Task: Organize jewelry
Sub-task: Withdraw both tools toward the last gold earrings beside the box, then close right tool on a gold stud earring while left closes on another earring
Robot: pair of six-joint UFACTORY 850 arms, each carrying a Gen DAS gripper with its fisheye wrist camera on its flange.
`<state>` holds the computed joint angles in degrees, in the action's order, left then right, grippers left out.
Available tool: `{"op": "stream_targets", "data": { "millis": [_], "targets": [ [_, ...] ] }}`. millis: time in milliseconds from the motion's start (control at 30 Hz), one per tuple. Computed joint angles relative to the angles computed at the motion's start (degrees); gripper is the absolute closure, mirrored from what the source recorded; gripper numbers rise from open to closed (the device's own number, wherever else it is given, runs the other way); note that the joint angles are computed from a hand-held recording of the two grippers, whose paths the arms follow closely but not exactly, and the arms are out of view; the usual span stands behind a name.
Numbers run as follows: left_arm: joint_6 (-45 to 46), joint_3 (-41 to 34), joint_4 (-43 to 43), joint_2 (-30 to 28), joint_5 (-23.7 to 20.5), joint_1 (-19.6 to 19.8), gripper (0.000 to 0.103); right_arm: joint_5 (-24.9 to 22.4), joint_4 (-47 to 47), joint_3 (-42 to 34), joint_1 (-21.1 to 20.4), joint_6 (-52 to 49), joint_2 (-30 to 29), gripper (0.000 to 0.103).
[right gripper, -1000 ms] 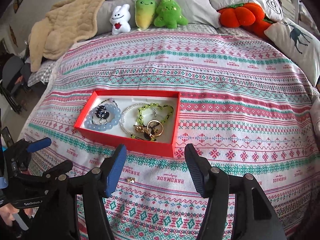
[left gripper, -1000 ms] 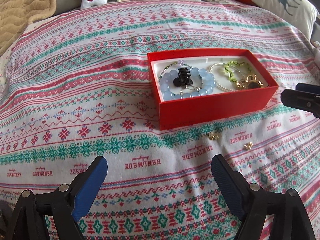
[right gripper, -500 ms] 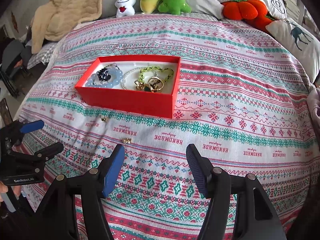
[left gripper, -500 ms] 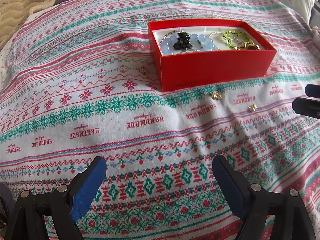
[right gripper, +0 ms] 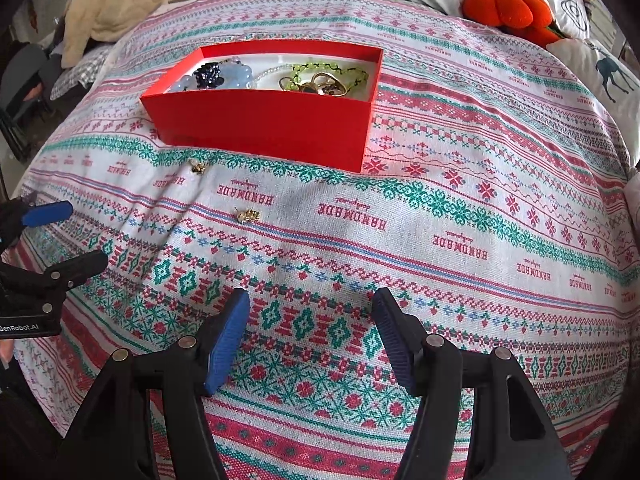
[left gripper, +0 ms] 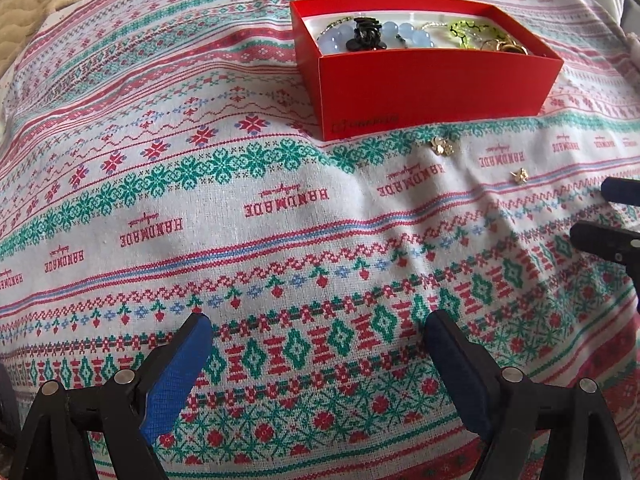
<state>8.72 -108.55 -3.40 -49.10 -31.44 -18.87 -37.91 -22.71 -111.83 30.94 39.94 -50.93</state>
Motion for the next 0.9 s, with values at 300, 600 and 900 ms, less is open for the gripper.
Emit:
{"op": "stream_targets", "data": {
  "millis": [300,600,900],
  "targets": [
    [0.1,-1.3,0.0,-1.3,-0.1,0.2,0.008,-1.1,-0.6,-8.2,0.5,-3.2,-5.5,0.036],
    [0.2,-1.4,-0.1,-1.6,0.5,0.4,0.001,-2.9,1.7,-16.7,0.4,-6.0,-10.5,0.061],
    [-0.5,-1.4,1.2,-1.9,0.5,0.4,0.0,-3.1,3.5,-19.0,-0.2,-6.3,-11.8,0.092]
  ]
}}
